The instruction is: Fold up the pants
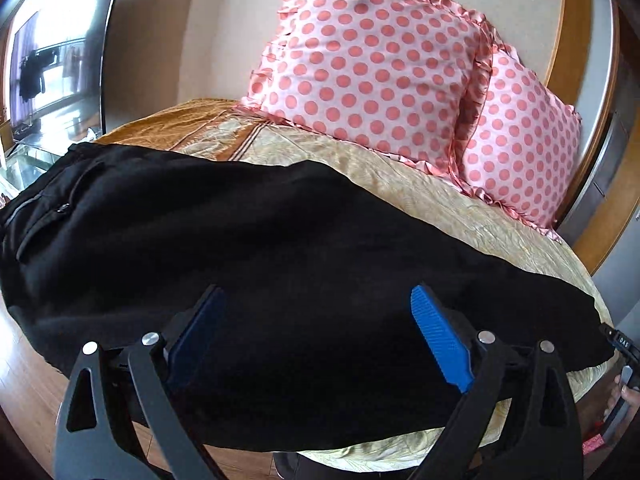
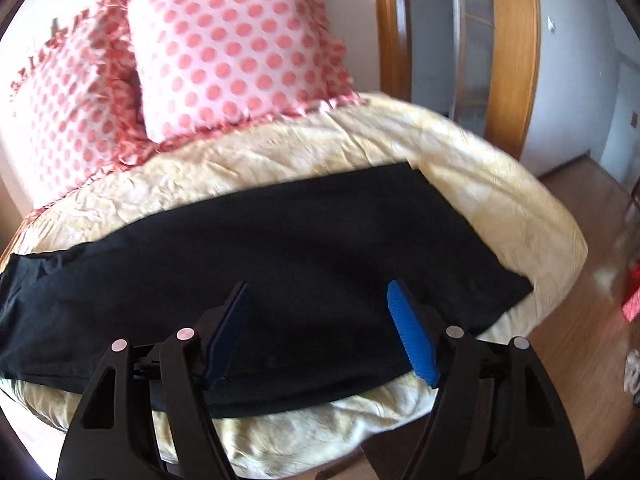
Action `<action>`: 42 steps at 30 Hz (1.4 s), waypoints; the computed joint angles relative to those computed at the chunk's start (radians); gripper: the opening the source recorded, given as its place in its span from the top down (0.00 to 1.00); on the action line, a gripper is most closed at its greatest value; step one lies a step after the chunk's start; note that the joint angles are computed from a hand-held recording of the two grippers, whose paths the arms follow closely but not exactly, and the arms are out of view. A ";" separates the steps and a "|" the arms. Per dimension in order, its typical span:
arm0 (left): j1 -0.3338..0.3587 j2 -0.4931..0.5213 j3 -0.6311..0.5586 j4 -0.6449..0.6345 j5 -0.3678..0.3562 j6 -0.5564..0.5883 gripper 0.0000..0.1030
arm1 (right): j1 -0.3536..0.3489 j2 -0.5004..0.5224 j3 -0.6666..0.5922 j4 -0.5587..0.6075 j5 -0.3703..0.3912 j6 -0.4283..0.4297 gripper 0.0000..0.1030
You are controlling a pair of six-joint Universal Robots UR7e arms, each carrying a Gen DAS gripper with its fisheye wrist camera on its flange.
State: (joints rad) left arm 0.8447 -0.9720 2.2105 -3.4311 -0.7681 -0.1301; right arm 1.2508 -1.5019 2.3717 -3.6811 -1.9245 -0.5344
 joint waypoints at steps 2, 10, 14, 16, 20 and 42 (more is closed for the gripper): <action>-0.005 0.020 -0.003 -0.015 0.007 0.019 0.07 | 0.042 0.017 -0.024 0.058 0.039 -0.048 0.29; -0.040 0.098 -0.002 -0.087 0.066 0.070 0.05 | 0.251 0.229 -0.245 0.434 0.171 -0.313 0.38; -0.067 0.138 0.001 -0.128 0.094 0.128 0.02 | 0.314 0.371 -0.371 0.528 0.060 -0.393 0.44; -0.075 0.158 -0.002 -0.144 0.103 0.170 0.02 | 0.324 0.410 -0.411 0.580 0.031 -0.386 0.46; -0.064 0.165 -0.011 -0.126 0.084 0.188 0.02 | 0.333 0.462 -0.463 0.629 -0.038 -0.381 0.52; -0.043 0.166 -0.003 -0.161 0.004 0.208 0.02 | 0.157 0.120 -0.187 0.322 0.002 -0.023 0.43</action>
